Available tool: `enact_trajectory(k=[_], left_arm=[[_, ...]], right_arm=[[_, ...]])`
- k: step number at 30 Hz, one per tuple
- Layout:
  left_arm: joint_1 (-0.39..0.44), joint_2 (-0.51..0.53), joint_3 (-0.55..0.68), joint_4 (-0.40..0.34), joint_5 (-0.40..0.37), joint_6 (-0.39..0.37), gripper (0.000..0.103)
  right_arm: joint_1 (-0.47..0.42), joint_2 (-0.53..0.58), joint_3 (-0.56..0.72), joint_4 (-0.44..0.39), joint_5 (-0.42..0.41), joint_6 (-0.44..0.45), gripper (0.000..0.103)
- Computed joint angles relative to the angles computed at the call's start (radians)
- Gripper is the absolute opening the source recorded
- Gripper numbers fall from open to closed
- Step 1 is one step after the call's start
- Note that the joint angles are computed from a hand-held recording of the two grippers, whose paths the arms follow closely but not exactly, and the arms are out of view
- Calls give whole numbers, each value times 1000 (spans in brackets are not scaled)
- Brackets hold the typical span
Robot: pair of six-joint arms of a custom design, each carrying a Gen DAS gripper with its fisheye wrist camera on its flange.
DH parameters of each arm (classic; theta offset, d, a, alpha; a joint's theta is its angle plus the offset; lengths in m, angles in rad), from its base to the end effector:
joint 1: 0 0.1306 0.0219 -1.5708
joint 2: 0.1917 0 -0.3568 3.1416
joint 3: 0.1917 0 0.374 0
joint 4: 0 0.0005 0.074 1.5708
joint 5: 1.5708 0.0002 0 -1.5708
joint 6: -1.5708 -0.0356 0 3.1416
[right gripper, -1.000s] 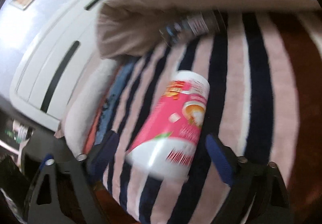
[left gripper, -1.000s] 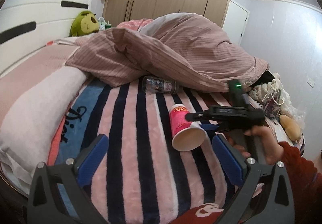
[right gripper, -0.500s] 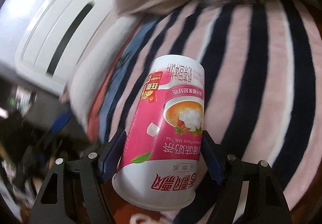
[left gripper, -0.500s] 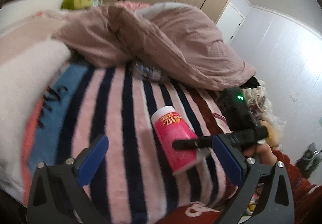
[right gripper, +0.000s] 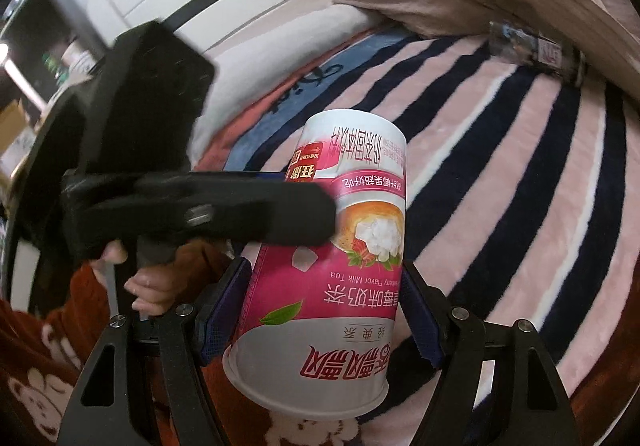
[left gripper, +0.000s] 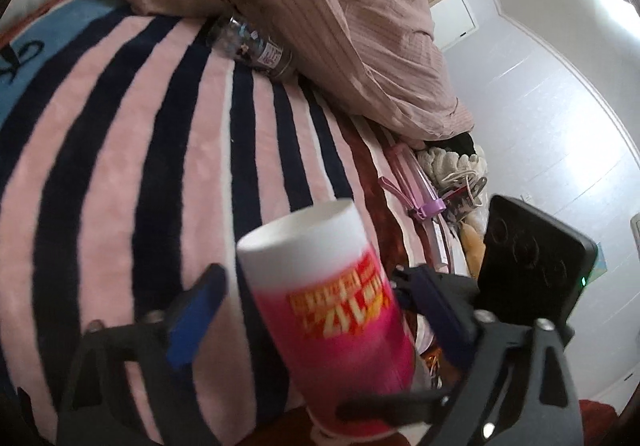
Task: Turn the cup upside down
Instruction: 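Lift and rotate the cup upright with the right gripper while the left gripper steadies it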
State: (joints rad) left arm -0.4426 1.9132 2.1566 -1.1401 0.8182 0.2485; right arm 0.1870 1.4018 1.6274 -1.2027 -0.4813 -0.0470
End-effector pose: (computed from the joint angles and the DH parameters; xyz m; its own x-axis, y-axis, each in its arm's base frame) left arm 0.5559 -0.2928 0.4509 -0.8576 0.2204 -0.4648 0.5092 0.4918 -0.7063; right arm 0.4425 0.1000 0.4834 -0.8332 -0.1153 -0.5408 -0.3805 0.8291 0.4096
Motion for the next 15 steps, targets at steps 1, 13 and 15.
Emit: enact_trajectory(k=[1, 13, 15], left_arm=[[-1, 2, 3, -1, -3, -1, 75], [-26, 46, 159, 10, -167, -125, 60], [-37, 51, 196, 25, -230, -184, 58]], right_arm=[[-1, 1, -6, 6, -1, 13, 71], [1, 39, 57, 77, 141, 40, 66], [3, 40, 61, 121, 168, 39, 66]])
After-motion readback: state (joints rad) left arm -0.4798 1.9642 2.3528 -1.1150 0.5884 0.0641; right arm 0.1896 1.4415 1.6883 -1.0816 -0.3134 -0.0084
